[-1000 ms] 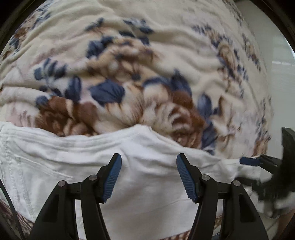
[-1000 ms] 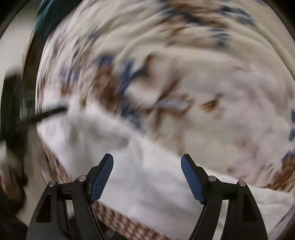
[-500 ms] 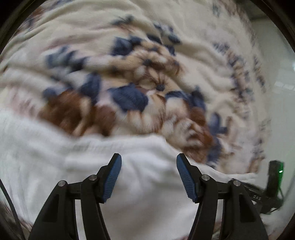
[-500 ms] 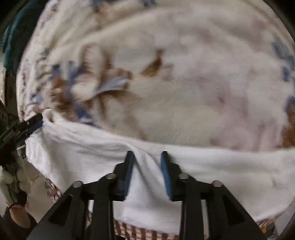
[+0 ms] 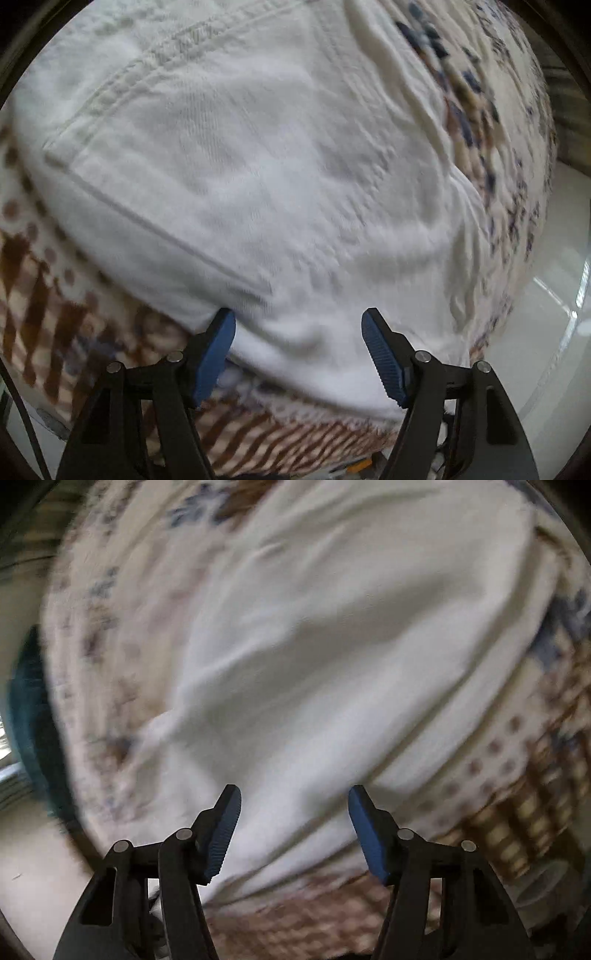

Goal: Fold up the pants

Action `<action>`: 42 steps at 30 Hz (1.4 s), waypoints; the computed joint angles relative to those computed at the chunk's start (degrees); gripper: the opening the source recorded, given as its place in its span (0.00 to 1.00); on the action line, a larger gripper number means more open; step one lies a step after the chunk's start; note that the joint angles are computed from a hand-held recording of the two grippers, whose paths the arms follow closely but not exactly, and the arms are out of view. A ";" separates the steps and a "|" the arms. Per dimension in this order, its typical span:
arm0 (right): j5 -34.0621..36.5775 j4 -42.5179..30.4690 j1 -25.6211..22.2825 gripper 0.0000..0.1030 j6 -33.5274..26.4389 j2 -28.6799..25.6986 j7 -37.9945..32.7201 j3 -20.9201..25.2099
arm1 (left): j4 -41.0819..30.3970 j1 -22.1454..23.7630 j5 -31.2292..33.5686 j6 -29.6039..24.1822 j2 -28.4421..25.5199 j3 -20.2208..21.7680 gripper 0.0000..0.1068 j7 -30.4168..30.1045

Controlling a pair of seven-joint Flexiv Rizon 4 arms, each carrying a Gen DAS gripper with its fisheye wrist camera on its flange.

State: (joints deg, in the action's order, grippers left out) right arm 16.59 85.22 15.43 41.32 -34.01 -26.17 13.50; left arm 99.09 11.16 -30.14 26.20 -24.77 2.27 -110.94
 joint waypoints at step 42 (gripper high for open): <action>-3.85 23.04 -6.82 0.04 20.68 14.26 3.00 -2.61 | 0.37 -8.90 15.77 8.32 4.55 1.00 0.06 -6.70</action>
